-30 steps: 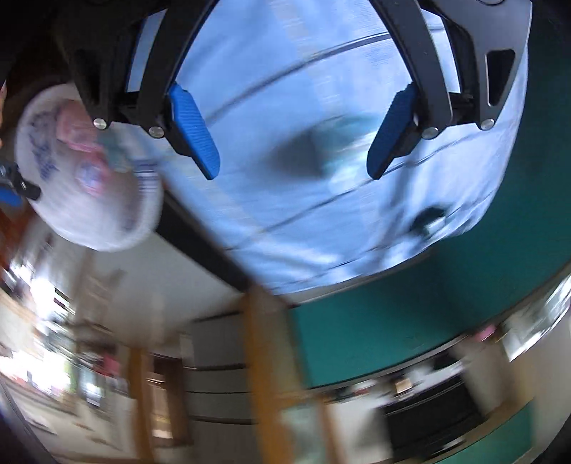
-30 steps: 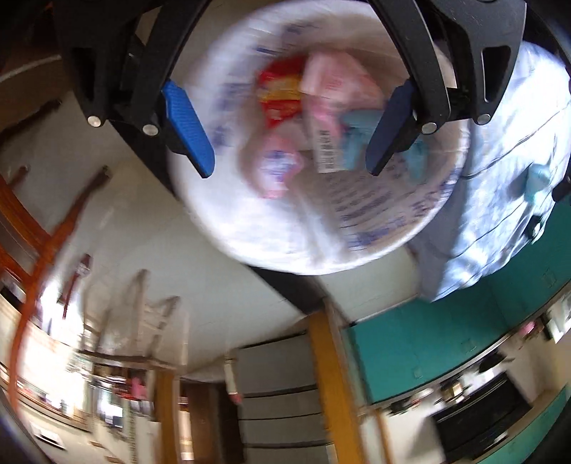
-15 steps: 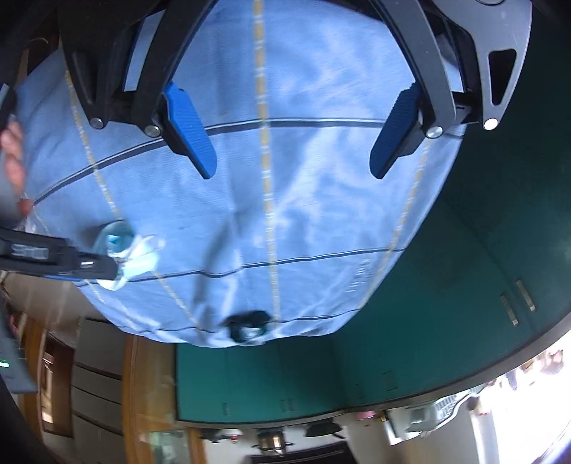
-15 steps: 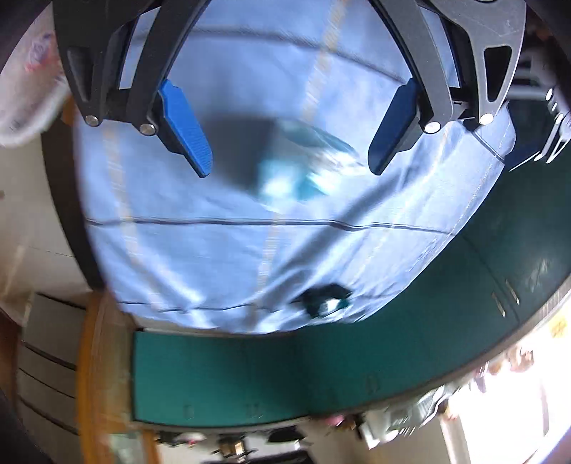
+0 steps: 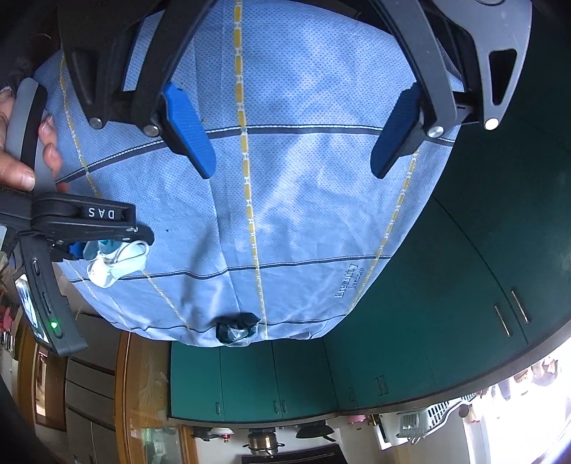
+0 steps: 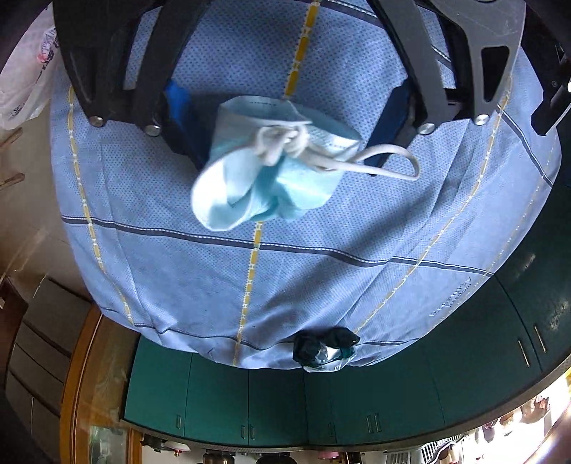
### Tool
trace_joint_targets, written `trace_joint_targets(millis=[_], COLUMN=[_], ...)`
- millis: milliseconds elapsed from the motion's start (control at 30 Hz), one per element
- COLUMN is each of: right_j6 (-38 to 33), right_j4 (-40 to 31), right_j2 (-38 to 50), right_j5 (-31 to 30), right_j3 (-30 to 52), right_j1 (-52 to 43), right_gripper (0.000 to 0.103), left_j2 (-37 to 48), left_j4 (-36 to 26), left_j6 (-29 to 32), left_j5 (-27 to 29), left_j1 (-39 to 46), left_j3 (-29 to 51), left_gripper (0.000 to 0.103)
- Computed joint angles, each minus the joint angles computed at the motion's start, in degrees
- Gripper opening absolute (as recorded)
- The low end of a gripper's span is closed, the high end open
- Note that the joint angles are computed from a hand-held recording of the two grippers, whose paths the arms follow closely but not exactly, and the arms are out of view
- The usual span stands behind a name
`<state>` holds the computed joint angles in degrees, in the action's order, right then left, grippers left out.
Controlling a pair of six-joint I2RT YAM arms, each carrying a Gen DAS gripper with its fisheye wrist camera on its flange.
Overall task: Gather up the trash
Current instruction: 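Move both grippers back over the table and grasp the face mask with the right gripper, then grasp the dark plastic bag with the left gripper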
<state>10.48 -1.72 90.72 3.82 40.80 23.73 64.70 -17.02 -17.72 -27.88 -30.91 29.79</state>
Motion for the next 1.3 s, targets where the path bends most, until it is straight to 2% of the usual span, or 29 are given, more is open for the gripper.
trace_joint_targets(millis=[67, 167, 367, 433, 500, 667, 767, 867, 967, 1033, 1067, 1100, 1167, 1300], right_j6=[-0.57, -1.74, -1.13, -0.35, 0.73, 1.65, 1.77, 2.10, 1.86, 1.79, 1.84, 1.93, 1.86, 1.47], right_j4=[0.42, 1.34, 6.31, 7.01, 5.79, 5.43, 5.05, 4.37, 3.71, 3.50, 3.54, 3.62, 3.47, 2.80], right_j2=[0.27, -1.33, -2.77, -2.79, -1.84, -2.48, -2.99, -2.53, -1.97, -1.84, -1.81, -1.77, -1.65, -1.16], right_j5=[0.12, -1.03, -10.25, -12.64, -12.30, -8.93, -7.79, -6.07, -3.73, -3.25, -3.42, -3.60, -3.39, -1.69], right_j3=[0.24, -1.03, -3.93, -4.35, -3.56, -3.83, -4.16, -3.53, -2.85, -2.67, -2.65, -2.66, -2.47, -1.82], right_j1=[-0.15, -0.43, -5.41, -6.84, -7.47, -6.41, -5.79, -5.23, -4.11, -3.79, -3.87, -3.92, -3.85, -2.82], right_gripper=[0.054, 0.045, 0.043, 0.043, 0.043, 0.043, 0.044, 0.045, 0.045, 0.046, 0.046, 0.046, 0.046, 0.047], left_j2=[0.34, 1.03, 4.06, 8.32, 14.11, 33.95, 44.94, 58.50, 67.73, 71.54, 72.95, 73.52, 73.96, 67.64], left_j4=[0.07, 0.54, 3.42, 4.94, 6.91, 9.68, 7.84, -0.43, -7.68, -10.36, -11.68, -12.21, -13.15, -6.42], left_j6=[-0.40, -0.73, 1.86, 3.41, 4.41, 11.70, 15.08, 15.54, 13.55, 11.54, 10.53, 10.07, 9.06, 9.48], left_j5=[-0.17, -0.50, 3.72, 7.30, 8.88, 9.25, 8.70, 10.23, 14.86, 16.00, 17.39, 19.17, 22.47, 25.37], left_j1=[-0.29, -0.37, 4.19, 7.44, 9.18, 9.83, 9.97, 11.05, 12.27, 12.81, 13.22, 13.64, 14.41, 15.21], left_j3=[0.19, 0.32, 3.28, 7.35, 12.46, 31.06, 43.77, 62.66, 76.55, 82.01, 84.08, 84.84, 85.30, 74.42], left_gripper=[0.088, 0.088, 0.088, 0.088, 0.090, 0.091, 0.093, 0.094, 0.094, 0.094, 0.088, 0.070, 0.065, 0.058])
